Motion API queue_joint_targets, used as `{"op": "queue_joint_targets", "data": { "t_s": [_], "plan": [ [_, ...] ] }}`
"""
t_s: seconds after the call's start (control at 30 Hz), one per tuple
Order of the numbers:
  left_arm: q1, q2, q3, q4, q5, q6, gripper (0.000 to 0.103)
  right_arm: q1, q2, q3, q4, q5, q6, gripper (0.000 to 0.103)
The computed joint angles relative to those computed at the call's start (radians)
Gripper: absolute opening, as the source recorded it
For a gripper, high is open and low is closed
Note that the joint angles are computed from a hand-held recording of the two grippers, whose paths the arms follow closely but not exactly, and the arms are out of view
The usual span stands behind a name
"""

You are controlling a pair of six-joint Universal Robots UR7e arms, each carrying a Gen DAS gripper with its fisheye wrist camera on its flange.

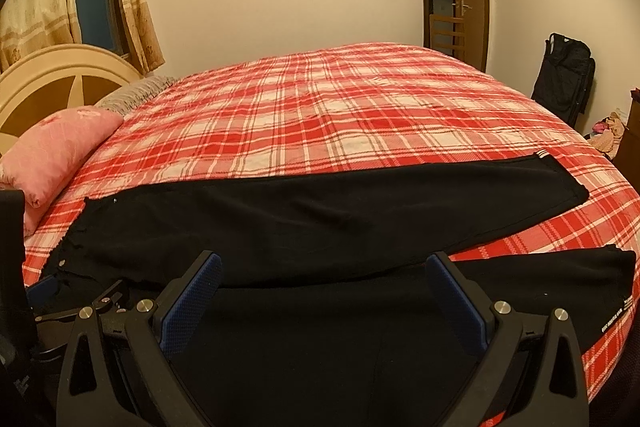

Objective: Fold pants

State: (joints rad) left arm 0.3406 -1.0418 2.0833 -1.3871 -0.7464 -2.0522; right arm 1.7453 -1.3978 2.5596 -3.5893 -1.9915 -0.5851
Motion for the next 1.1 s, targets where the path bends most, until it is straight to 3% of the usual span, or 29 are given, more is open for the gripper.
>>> {"op": "queue_joint_targets", "data": {
  "t_s": [0.2,0.4,0.47,0.57,0.7,0.83,0.93,1.0,1.1],
  "plan": [
    [0.029,-0.046,0.043,-0.062,0.018,0.087,0.103,-0.014,0.027,-0.109,0.215,0.053,-0.059,0.102],
    [0.094,-0.165,0.061,0.018,0.080,0.083,0.103,0.008,0.214,-0.350,0.402,0.095,-0.217,0.100],
    [0.139,-0.204,0.059,0.050,0.103,0.067,0.103,0.013,0.276,-0.420,0.469,0.094,-0.253,0.085],
    [0.195,-0.250,0.070,0.056,0.127,0.044,0.103,0.024,0.384,-0.513,0.510,0.047,-0.266,0.075],
    [0.283,-0.276,0.081,0.036,0.139,0.052,0.103,0.007,0.466,-0.597,0.598,0.055,-0.253,0.075],
    [0.337,-0.288,0.113,-0.075,0.145,0.123,0.103,-0.002,0.528,-0.661,0.677,0.042,-0.245,0.075],
    [0.359,-0.264,0.105,-0.078,0.156,0.119,0.103,-0.005,0.545,-0.657,0.639,0.058,-0.307,0.075],
    [0.360,-0.267,0.111,-0.083,0.169,0.106,0.103,-0.006,0.548,-0.652,0.632,0.063,-0.323,0.067],
    [0.369,-0.281,0.128,-0.115,0.186,0.088,0.103,-0.002,0.533,-0.645,0.665,0.073,-0.344,0.042]
  ]
}}
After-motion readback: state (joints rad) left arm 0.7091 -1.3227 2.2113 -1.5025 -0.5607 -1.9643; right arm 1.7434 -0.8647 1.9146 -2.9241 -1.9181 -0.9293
